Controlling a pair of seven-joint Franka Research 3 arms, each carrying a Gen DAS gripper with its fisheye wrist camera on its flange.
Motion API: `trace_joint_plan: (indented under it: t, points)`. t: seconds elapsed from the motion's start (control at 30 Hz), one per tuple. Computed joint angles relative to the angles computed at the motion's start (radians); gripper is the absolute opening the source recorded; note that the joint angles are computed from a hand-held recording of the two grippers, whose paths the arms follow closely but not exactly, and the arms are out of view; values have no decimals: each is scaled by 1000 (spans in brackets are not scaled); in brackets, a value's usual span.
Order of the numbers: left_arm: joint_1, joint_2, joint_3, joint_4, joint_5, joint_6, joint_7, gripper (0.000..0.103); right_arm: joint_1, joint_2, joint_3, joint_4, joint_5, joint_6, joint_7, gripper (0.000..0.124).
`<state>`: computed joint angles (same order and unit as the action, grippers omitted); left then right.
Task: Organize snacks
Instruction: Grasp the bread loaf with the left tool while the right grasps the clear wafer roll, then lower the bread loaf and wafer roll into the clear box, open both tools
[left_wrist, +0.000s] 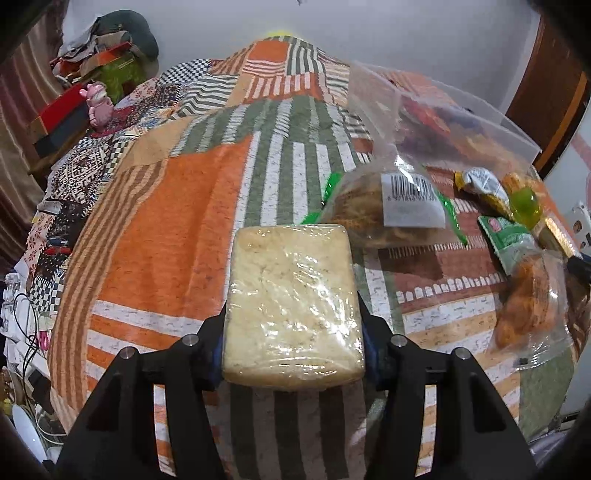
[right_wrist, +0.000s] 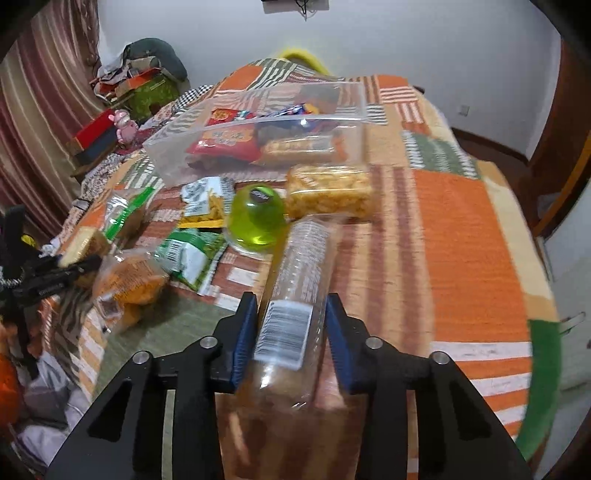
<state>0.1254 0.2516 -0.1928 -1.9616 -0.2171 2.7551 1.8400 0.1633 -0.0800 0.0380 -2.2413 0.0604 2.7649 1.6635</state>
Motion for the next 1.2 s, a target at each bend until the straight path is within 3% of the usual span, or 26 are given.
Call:
trace_joint_plan:
  t: [0.33, 0.63, 0.9, 1.2]
  points:
    - [3, -38, -11, 6, -46, 22, 37, 55, 1, 67, -14, 56, 52, -18, 7, 36]
    - [-13, -56, -28, 36, -122, 35, 119, 55, -7, 29, -15, 20, -67, 32, 104, 33]
    - [-32, -47, -54, 108, -213, 54, 206, 55, -38, -24, -1, 21, -115, 86, 133, 33]
    - [-64, 38, -73, 263, -169, 43, 188, 56, -40, 43, -3, 125, -147, 151, 152, 33]
